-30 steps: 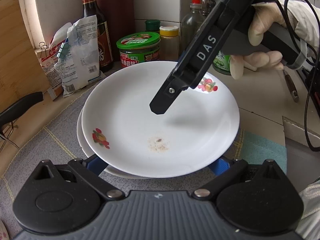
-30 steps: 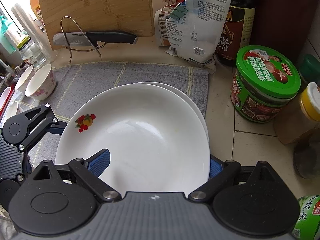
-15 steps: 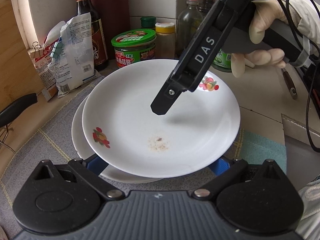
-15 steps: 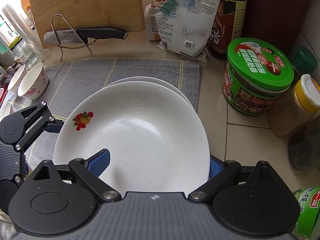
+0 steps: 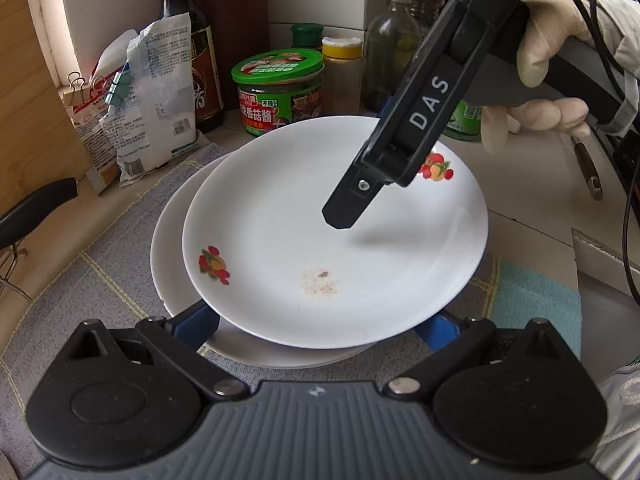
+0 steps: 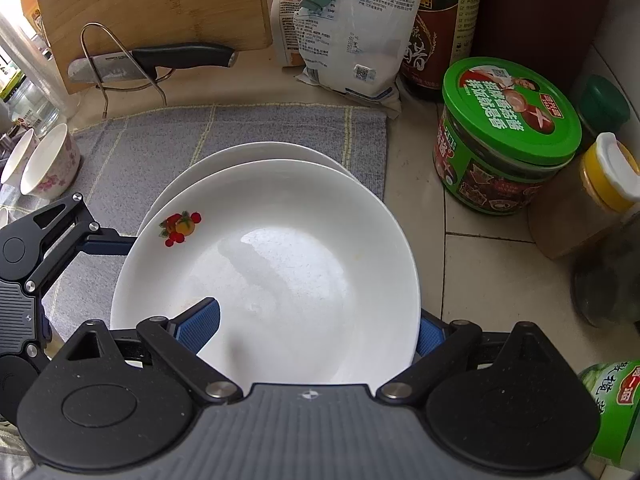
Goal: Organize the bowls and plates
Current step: 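Lower the plate onto the stack and open the right tool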
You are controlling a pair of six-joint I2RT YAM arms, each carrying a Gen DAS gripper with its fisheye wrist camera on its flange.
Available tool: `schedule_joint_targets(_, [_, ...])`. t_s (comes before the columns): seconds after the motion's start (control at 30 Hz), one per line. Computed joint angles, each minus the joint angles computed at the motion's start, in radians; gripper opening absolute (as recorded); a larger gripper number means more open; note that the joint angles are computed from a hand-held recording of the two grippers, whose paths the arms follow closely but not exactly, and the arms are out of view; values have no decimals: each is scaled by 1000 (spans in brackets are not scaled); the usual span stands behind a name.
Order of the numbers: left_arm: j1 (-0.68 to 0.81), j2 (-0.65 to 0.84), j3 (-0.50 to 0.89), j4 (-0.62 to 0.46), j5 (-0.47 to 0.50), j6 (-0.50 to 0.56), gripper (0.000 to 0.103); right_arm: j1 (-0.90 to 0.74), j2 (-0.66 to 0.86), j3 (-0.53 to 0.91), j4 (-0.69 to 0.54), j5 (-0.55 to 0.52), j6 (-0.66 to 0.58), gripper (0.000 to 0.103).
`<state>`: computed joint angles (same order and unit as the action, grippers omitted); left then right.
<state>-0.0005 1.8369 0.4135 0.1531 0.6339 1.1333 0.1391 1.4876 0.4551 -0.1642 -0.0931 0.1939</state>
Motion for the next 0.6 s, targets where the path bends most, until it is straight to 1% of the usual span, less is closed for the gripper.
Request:
schedule_joint_targets(0.13, [4,-10,7,-27,-6,11,101,2,2,2,-4,1,15,99])
schedule_joint_targets(0.27, [7,-16,7,-31,-11,22,101,-3,-7,-1,-10,-6,25,99])
schedule_joint_targets(0.43, [9,-30,-7,-17,-21,48,101,-14,-30,-11,-16,-28,27,100])
schedule_joint_targets(0.6, [11,-41,-21,-2,-13,69,102,-2,-38,-13,-20,-18,32,100])
